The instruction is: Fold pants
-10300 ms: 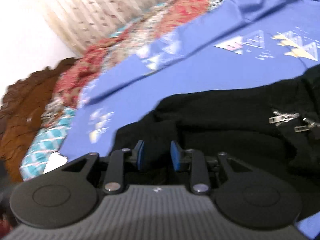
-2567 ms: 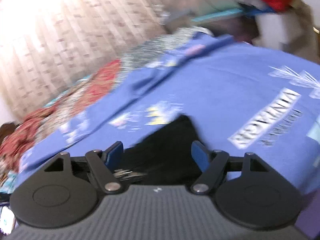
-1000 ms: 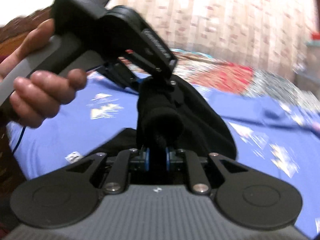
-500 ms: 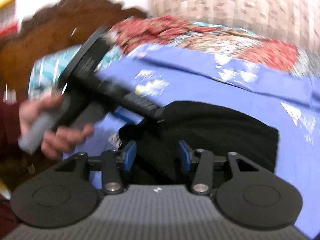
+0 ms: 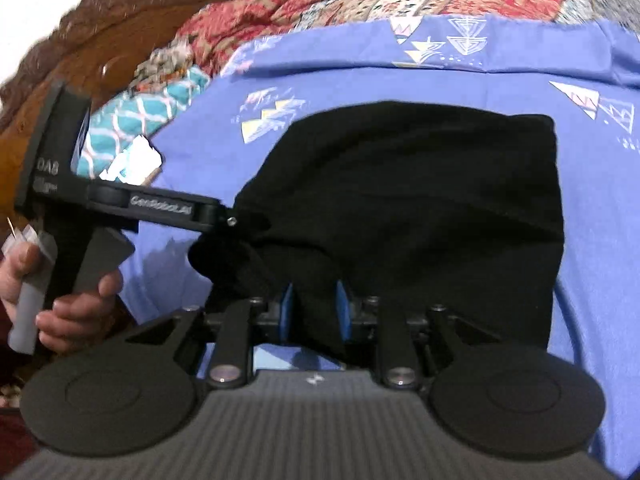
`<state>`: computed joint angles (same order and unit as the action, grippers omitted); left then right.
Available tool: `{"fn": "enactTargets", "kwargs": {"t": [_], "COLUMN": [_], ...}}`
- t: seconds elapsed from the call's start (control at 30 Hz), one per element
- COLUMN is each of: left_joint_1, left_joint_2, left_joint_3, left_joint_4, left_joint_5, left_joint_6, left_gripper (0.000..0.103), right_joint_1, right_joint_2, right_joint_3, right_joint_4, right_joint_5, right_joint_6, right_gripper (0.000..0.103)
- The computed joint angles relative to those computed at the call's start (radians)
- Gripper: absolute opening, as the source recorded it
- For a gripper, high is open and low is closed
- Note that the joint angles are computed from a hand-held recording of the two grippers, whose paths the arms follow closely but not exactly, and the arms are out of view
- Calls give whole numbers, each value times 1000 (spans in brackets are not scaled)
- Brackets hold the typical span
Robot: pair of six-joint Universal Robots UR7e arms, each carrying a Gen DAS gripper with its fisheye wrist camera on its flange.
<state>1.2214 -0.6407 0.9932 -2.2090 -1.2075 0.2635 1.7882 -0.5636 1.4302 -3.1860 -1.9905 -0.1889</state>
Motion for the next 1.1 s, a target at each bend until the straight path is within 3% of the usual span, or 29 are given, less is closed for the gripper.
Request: {"fn": "enactTargets", "kwargs": {"t": [0.13,0.2,0.3,0.43,0.67,0.87,0.93,1.0,1.1], "left_joint_1": [-1,-10,-16,12,31,37,38,39,42], "left_joint_2": [-24,-32,-20,-32,-64,-1,30,62,111], "left_joint_3": [5,35,51,59,33,-114,-163,-206,-273], "left_joint_4": [8,-19,5,36,29,68,102,136,221], "left_joint_5": [-80,-59,13,-52,-170,-186,-201,-203,-205], "left_joint_6": [4,42,56,-21,-15,-68,-81,-90,-110], "left_gripper": [103,103,103,103,103,103,103,103,103], "right_joint_1": [-10,-26,-48,-50,-38,-39,-43,-56,-84], "right_joint_2": [-28,-46,-55,-86,-105,-111,-106,-107,-115], "right_joint_3": [53,86,87,151,172,190,191,199,215], "right_joint_4": [-99,-130,-67,-70,-153,-302,-347,-383,-386], "right_joint_5": [32,41,29,17,64,21,-10,-14,13], "right_joint_6": [24,50,121,175,131,137,151,187,256], "right_gripper": [28,28,28,28,30,45,63,71,74]}}
